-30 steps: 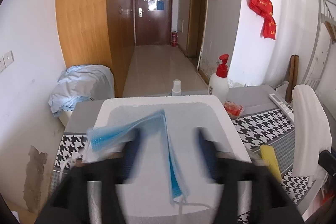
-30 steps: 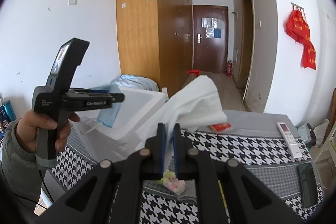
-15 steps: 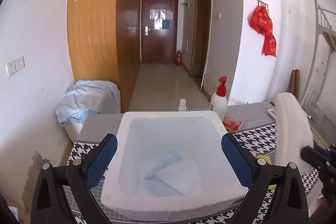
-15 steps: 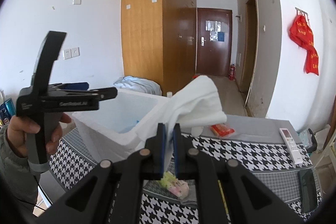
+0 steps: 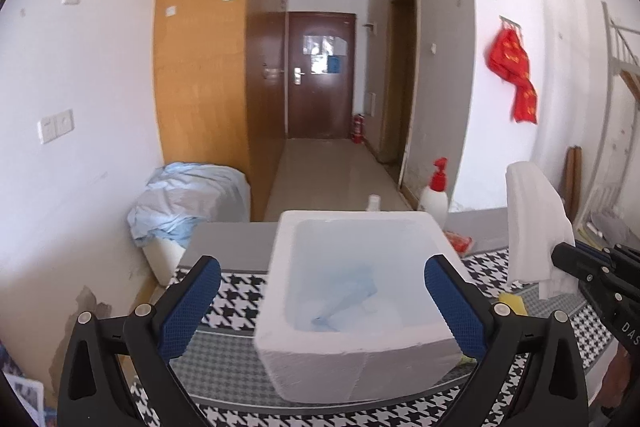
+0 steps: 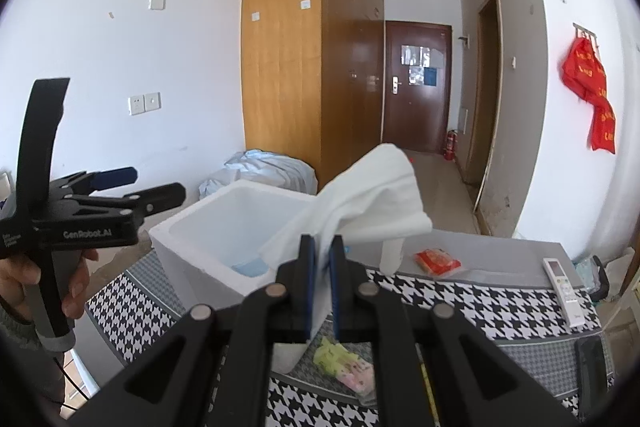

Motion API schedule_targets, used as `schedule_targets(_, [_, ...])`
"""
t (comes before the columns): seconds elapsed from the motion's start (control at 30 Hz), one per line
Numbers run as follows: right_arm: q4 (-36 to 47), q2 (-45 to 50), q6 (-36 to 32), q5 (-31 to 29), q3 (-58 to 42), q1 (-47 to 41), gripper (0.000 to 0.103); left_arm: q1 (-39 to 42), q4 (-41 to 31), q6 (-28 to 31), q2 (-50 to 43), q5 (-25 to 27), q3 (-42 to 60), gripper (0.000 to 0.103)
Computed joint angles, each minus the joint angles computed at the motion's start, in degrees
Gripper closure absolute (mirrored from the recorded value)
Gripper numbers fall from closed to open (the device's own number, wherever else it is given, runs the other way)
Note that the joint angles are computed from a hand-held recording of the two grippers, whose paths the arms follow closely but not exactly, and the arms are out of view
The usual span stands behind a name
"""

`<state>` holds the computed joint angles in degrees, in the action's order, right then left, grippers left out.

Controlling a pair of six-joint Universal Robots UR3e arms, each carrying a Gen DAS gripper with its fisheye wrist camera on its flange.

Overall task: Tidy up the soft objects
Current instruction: 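Lower the white cloth into the foam box and open the right tool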

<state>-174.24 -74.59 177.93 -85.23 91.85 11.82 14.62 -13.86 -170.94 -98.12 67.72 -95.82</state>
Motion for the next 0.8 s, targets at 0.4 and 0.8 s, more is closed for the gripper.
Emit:
schedule_targets(0.4, [5.3,6.0,-0.8,-0.2,-10.4,3.5,0.094,6.8,4.5,-0.6,5.9,-3.7,-9.0,0.001])
schedule_targets(0.8, [11.6,13.6,-1.2,0.3,-23.1,6.4,0.094,11.7,5.8,0.5,9.3,-6.3,-13.5,0.001])
